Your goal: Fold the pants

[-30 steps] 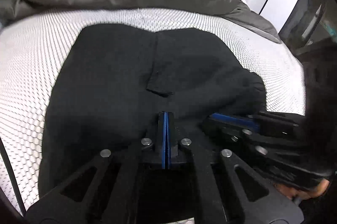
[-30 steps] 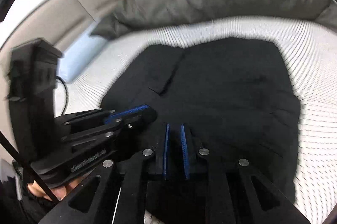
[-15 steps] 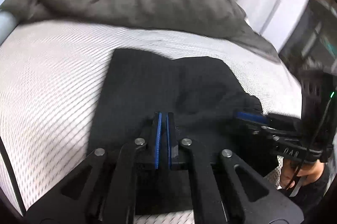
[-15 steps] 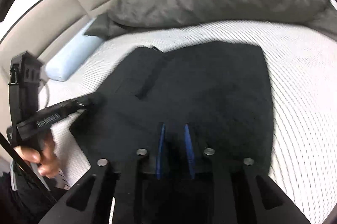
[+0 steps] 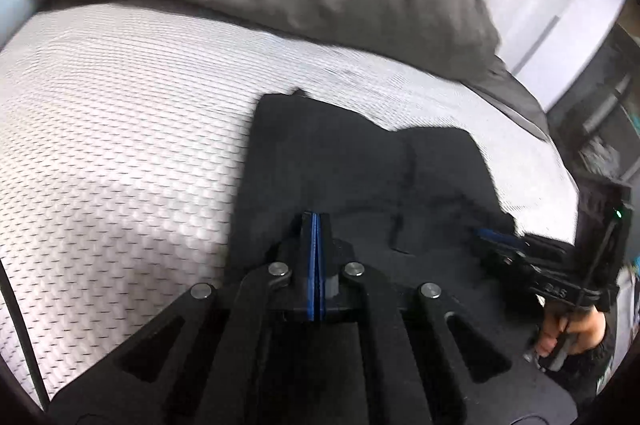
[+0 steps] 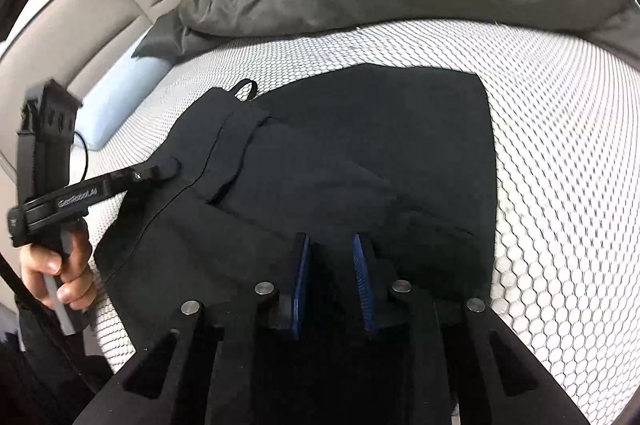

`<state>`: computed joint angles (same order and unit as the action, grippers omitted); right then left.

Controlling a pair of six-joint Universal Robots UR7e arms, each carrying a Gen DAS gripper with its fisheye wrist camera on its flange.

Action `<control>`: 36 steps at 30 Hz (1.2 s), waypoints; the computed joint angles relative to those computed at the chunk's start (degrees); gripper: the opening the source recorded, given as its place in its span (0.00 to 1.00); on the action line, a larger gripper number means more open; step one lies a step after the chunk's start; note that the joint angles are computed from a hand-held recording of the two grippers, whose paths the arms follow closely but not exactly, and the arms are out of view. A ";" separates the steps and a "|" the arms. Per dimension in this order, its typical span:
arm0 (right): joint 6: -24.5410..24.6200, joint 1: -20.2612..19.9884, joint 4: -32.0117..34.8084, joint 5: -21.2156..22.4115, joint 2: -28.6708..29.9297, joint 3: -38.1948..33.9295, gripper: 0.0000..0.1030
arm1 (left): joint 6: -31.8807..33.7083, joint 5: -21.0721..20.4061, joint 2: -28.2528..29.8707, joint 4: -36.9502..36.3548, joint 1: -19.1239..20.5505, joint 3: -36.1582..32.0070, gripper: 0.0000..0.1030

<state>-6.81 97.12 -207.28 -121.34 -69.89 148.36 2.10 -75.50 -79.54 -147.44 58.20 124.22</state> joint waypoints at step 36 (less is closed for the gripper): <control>-9.57 -0.92 15.46 -7.97 5.30 -17.68 0.28 | -5.07 6.80 15.83 -0.70 -4.64 -10.78 0.01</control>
